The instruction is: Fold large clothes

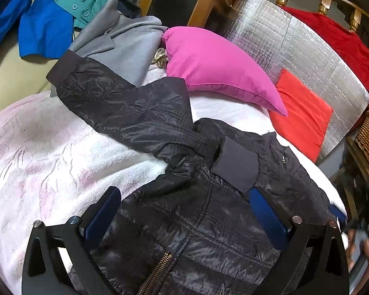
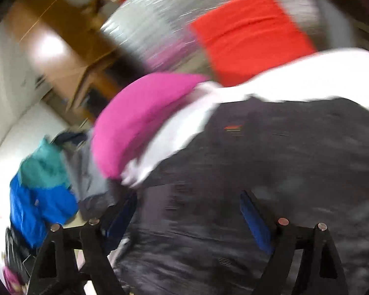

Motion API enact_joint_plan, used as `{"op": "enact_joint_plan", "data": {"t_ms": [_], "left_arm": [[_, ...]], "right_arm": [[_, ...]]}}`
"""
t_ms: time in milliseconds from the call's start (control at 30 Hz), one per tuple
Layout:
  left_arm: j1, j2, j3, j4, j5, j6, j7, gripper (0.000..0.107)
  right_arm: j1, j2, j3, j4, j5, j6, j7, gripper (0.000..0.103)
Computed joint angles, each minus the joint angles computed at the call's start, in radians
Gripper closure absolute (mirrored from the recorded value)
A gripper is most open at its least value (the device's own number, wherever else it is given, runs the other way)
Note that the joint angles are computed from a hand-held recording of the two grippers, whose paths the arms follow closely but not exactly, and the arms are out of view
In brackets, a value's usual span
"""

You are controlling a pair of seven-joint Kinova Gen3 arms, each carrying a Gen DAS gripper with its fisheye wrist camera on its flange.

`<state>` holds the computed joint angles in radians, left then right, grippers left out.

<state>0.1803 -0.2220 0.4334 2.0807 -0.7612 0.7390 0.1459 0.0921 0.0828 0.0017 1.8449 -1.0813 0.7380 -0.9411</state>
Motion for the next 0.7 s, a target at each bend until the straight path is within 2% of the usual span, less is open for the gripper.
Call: {"op": "enact_joint_plan", "data": {"t_ms": [100,200,267,300,400,467,533,567,667,700], "left_arm": [[-0.102,-0.013,0.065,0.000,0.065,-0.039,-0.076,0.004],[-0.234,-0.036,0.143,0.001,0.171,-0.096,-0.198,0.004],[-0.257,-0.037,0.142,0.000,0.216,-0.139,-0.279,0.004],[-0.241,-0.016,0.117,-0.008,0.231,-0.155,-0.320,0.004],[-0.147,0.050,-0.019,-0.034,0.329,-0.237,-0.442,0.004],[-0.086,0.117,-0.112,-0.098,0.402,-0.233,-0.523,0.004],[-0.042,0.170,-0.185,-0.157,0.479,-0.216,-0.605,0.004],[-0.041,0.212,-0.194,-0.203,0.508,-0.189,-0.645,0.004],[-0.110,0.322,-0.150,-0.311,0.599,-0.102,-0.768,0.004],[-0.114,0.354,-0.161,-0.334,0.632,-0.084,-0.800,0.006]], "right_arm": [[0.096,-0.039,0.060,0.088,-0.082,0.065,0.073,0.015],[0.182,-0.054,0.149,0.180,-0.204,0.187,0.156,0.013],[0.243,-0.030,0.178,0.241,-0.282,0.268,0.184,0.012],[0.259,-0.008,0.196,0.252,-0.302,0.309,0.197,0.012],[0.299,0.060,0.184,0.262,-0.338,0.366,0.196,0.012],[0.301,0.086,0.168,0.259,-0.352,0.341,0.189,0.012],[0.311,0.123,0.151,0.264,-0.409,0.343,0.195,0.012],[0.312,0.134,0.143,0.263,-0.429,0.339,0.190,0.012],[0.311,0.150,0.130,0.258,-0.462,0.315,0.184,0.012],[0.313,0.150,0.130,0.252,-0.461,0.313,0.177,0.012]]}}
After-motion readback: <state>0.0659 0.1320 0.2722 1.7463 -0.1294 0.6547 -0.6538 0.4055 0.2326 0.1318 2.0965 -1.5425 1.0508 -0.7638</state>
